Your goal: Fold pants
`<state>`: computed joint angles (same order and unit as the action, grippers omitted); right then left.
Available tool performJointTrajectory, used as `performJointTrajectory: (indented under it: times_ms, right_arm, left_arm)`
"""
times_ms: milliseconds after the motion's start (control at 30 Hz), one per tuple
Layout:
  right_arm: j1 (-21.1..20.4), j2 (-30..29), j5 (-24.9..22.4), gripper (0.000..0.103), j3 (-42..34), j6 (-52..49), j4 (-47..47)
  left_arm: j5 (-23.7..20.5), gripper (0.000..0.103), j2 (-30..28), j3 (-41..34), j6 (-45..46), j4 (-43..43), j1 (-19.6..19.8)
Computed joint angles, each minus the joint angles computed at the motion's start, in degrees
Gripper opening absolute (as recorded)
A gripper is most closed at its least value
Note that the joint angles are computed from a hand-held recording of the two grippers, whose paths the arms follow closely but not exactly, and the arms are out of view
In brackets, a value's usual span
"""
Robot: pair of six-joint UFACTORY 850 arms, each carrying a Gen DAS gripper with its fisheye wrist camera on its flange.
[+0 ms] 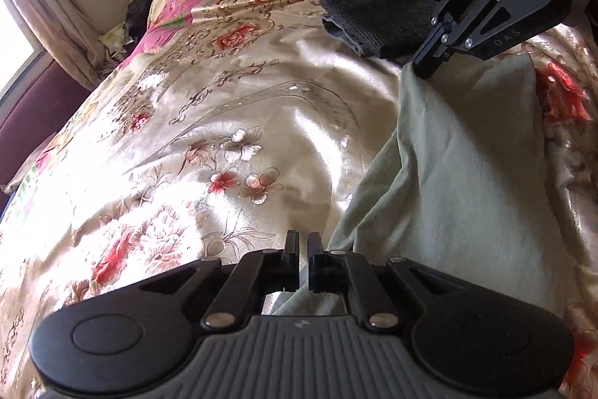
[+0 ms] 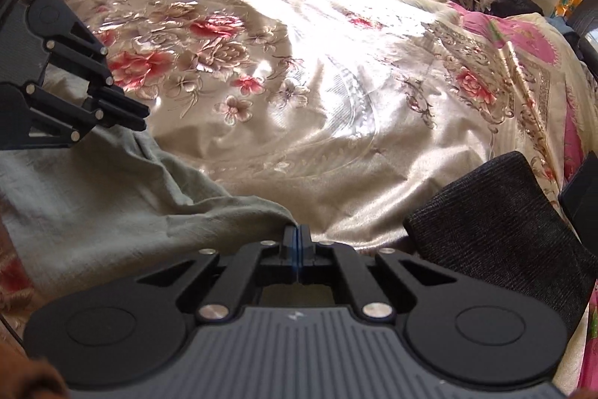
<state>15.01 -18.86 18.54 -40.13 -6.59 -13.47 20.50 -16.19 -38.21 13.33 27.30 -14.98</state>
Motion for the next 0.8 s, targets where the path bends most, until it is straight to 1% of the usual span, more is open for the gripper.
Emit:
performJointTrajectory:
  times_ms: [33,67,100,133,167,200,267,333,367,400,467,500,567,600,633,667,700,733,767,800]
  right_arm:
    - [0.14,-0.84,-0.12,0.001,-0.55,-2.30,2.52]
    - [0.47,-1.77,-0.88,0.004,-1.16,-6.99,7.41]
    - [0.35,-2.90,-2.36,0.007,-1.96,-10.11,11.06]
    - [-0.37,-3.76,-3.05,0.012,-2.16,-10.83,12.52]
    - [-1.31,-3.45,-2.04,0.017,-1.19,-9.15,12.40]
    - [-2.35,-2.68,-1.20,0.020,-0.19,-5.07,10.48]
    - [-5.28,0.90,2.51,0.030,4.10,6.92,6.28]
    - [-8.29,5.40,7.85,0.033,9.94,18.92,4.06]
    - [-9.54,7.08,10.02,0.033,12.57,24.91,2.08]
    - [-10.83,8.23,11.68,0.033,14.53,30.91,-1.29]
    - [-12.75,9.60,15.04,0.034,18.43,41.29,-4.90]
    - [-13.34,9.62,17.05,0.034,20.11,45.49,-5.53]
    - [-14.66,8.40,23.06,0.034,22.75,51.88,-7.07]
    - [-15.90,6.55,27.26,0.034,23.46,56.30,-9.62]
    - [-16.51,4.65,30.56,0.034,23.74,58.51,-10.23]
    - [-16.19,3.51,32.49,0.032,23.79,58.33,-8.94]
    - [-15.84,3.03,32.76,0.032,23.54,57.67,-7.99]
    - [-15.15,2.26,32.65,0.034,22.87,57.40,-6.93]
    - [-15.10,1.91,32.03,0.039,22.30,58.71,-7.15]
    - [-15.19,1.64,32.80,0.042,22.18,61.04,-7.73]
  left_arm:
    - [0.28,0.022,-0.45,0.02,3.22,-3.50,-0.38]
    - [0.99,0.022,-0.79,0.37,7.43,-7.61,-0.86]
    - [1.62,0.023,-1.15,0.72,10.94,-10.16,-1.24]
    - [2.18,0.027,-1.26,1.25,14.92,-13.27,-1.63]
    - [2.80,0.029,-1.19,1.88,17.51,-15.24,-1.84]
    - [3.55,0.030,-0.87,2.72,19.11,-16.03,-1.85]
    - [5.54,0.032,-0.22,4.50,22.79,-18.83,-2.05]
    - [6.40,0.037,-0.09,5.61,25.80,-21.66,-2.37]
    - [6.91,0.037,-0.28,6.08,27.20,-23.01,-2.54]
    - [7.58,0.037,-0.45,6.46,28.20,-23.83,-2.65]
    - [8.39,0.037,-0.56,6.82,29.98,-25.65,-3.11]
    - [8.39,0.037,-0.54,6.82,30.61,-26.64,-3.39]
    - [7.70,0.037,-0.42,6.60,31.21,-28.29,-3.84]
    - [7.48,0.037,-0.36,6.54,31.88,-29.11,-4.04]
    - [7.55,0.038,-0.22,6.70,33.06,-30.26,-4.29]
    - [7.71,0.038,-0.09,6.87,34.54,-31.64,-4.62]
    - [7.78,0.039,0.03,7.00,35.59,-32.72,-4.91]
    - [7.74,0.039,0.16,7.10,36.23,-33.45,-5.12]
    - [7.80,0.039,0.30,7.28,37.22,-34.49,-5.44]
    - [8.02,0.039,0.39,7.45,38.07,-35.32,-5.72]
